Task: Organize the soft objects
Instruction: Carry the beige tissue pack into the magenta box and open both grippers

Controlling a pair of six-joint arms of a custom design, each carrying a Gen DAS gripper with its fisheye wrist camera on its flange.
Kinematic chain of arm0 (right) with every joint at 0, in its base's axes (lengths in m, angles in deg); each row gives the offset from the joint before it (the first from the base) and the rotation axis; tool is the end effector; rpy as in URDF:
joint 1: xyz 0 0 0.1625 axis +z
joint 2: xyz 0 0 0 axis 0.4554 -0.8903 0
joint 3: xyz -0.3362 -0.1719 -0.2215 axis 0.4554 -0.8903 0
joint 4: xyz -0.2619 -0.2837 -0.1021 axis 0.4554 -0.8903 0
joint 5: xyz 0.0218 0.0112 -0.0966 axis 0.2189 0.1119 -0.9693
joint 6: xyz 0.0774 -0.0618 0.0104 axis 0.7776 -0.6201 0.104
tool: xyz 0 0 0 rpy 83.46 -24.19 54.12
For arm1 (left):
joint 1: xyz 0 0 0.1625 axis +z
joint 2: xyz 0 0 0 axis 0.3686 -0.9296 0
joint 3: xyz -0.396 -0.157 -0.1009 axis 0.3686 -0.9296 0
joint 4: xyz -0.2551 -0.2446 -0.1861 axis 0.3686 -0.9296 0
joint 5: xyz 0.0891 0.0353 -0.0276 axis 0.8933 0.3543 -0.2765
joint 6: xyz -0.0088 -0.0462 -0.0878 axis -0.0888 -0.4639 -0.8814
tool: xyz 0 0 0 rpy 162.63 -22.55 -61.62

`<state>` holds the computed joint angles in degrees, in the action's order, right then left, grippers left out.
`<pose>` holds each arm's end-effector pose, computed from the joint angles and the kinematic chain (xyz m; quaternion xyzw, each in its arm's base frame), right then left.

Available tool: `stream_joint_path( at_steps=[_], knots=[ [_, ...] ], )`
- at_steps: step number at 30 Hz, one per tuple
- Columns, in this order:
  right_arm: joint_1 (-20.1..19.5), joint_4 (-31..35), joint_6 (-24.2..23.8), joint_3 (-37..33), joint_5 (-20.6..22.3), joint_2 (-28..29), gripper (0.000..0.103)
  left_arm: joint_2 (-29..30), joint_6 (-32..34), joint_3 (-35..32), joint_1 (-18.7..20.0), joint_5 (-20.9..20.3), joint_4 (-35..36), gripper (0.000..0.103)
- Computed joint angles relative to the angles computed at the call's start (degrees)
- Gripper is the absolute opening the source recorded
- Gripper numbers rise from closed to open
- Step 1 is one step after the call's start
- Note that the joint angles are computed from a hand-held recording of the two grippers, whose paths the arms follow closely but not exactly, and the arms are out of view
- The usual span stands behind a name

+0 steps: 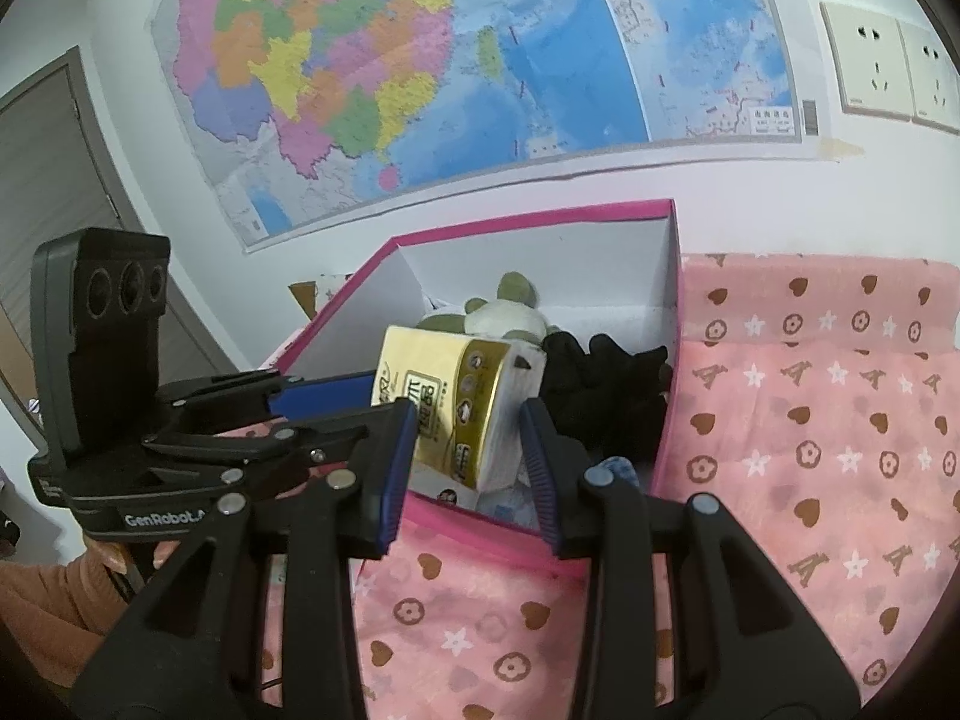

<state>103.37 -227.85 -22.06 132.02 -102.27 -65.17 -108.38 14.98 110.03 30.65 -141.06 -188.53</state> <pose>0.3988 -0.3552 0.0787 0.2227 -0.8175 0.5077 0.1560 -0.1259 -0.4241 0.3536 0.4079 0.8817 -0.2191 0.0905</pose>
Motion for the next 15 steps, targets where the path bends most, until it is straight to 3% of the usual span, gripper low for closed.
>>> stream_joint_path(
  at_steps=[15],
  knots=[
    [-0.6,3.9,1.1,-2.0,-2.3,0.8,0.040,3.1,-1.3,-1.5,1.6,1.9,0.1,0.035]
  ],
)
